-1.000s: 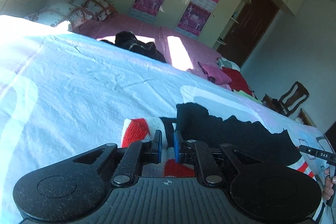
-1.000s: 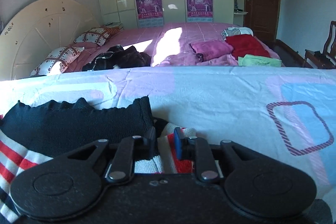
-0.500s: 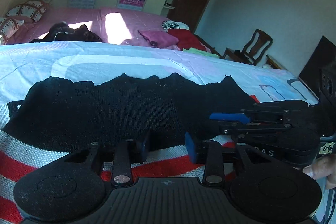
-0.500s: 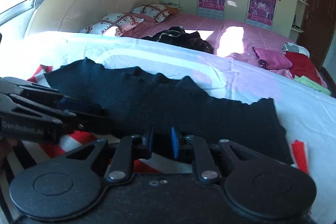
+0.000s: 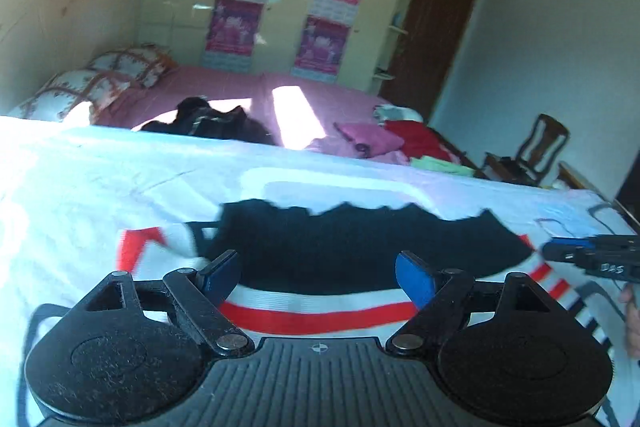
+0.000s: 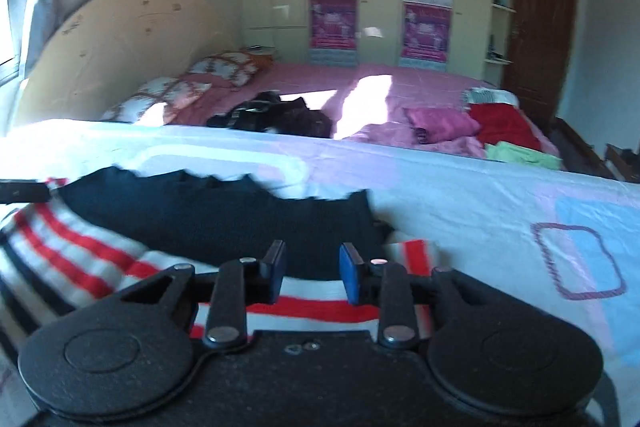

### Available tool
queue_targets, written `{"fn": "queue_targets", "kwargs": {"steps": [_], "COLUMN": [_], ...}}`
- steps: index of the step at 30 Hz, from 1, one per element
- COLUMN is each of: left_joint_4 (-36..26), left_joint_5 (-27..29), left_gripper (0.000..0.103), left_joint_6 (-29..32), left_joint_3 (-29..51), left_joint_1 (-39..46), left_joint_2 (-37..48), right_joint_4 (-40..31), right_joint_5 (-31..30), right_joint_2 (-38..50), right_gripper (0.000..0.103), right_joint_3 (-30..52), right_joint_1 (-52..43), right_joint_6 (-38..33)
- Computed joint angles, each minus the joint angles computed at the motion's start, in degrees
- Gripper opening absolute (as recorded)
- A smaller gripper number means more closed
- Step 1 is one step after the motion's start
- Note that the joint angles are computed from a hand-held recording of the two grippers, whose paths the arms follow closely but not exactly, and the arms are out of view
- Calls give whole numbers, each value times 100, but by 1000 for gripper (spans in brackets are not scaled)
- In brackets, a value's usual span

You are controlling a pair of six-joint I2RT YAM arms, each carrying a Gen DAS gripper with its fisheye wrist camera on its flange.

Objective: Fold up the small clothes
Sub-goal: 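Lift the black hem with both tools and fold it over toward the collar, then open both tools and release the folded hem onto the sweater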

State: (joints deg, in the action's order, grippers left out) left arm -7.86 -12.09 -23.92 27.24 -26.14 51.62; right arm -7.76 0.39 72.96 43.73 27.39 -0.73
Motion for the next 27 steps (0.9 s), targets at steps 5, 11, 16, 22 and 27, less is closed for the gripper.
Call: {"fn": "queue_targets", "kwargs": {"steps": [5, 11, 16, 22, 27], "left_joint_4": [-36, -1023, -2100, -2472, -2126], "left_joint_5": [-692, -1297, -886, -2153, -2581], "left_gripper": [83, 83, 78, 78, 78], "left_joint_6": [-326, -442, -282, -1645, -2433], "left_joint_3": [751, 348, -272, 205, 700], "left_joint_1": [-1355, -1443, -439, -2409, -3396], "left_joint_2": [1568, 655, -1213, -1069, 759], "right_joint_4": [-208, -443, -913, -1161, -951], "right_joint_5": [253, 826, 272, 422, 1209], "right_joint_2": [694, 181, -669, -1748, -998], "right_gripper": [25, 28, 34, 30, 28], "right_joint_3": [333, -50, -497, -704, -593], "right_joint_1": [1239, 770, -766, 593, 2441], "right_joint_6": [55, -401, -578, 254, 1050]}}
